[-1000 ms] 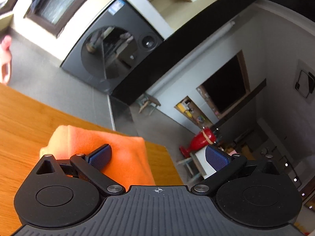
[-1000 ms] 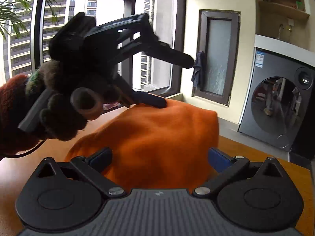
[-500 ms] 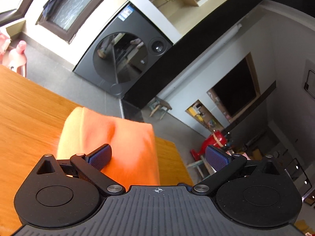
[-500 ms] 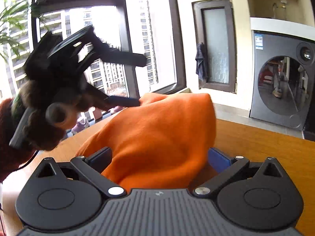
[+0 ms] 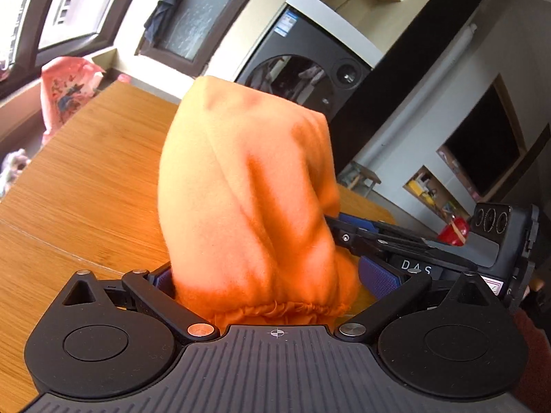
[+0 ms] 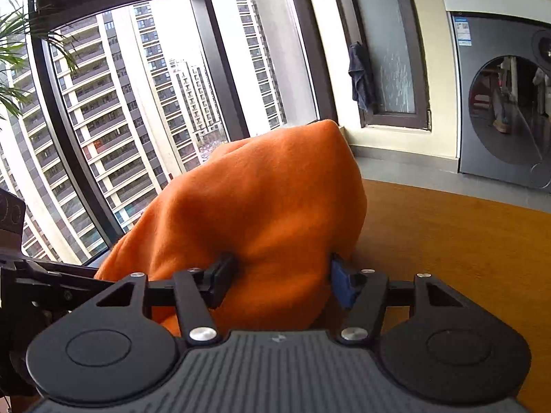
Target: Fold clothes
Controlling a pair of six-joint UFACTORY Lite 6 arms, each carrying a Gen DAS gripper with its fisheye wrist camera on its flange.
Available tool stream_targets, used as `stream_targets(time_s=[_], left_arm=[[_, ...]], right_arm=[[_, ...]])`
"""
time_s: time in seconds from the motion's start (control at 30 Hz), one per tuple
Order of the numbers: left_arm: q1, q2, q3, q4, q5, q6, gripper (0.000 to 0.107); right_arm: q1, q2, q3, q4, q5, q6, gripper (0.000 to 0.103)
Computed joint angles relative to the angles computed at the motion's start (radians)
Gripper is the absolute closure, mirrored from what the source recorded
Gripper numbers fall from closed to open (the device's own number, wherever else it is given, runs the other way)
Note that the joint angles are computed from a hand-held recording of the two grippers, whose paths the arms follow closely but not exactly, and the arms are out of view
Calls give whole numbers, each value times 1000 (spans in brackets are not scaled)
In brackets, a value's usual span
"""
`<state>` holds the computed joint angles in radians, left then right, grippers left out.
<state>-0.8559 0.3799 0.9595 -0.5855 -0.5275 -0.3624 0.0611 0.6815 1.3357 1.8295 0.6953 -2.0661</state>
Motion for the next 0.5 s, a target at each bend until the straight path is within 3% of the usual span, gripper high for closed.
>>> stream_targets(time_s=[0.13,0.23,0.37,0.5], left_arm=[[22,-100,-130,45,-48,-67,4],[18,-129,-155,70,-53,-52,4],[22,-137,-143,63,-37,3,4],[14,-211,-169,-47,-97,138,4]], right_arm=[[71,114,174,-78,-21,111,38],[84,160,235,-74,-36,149,26],[89,150,213,-28,-59,110,24],[101,118,152,82,-89,-14,20]])
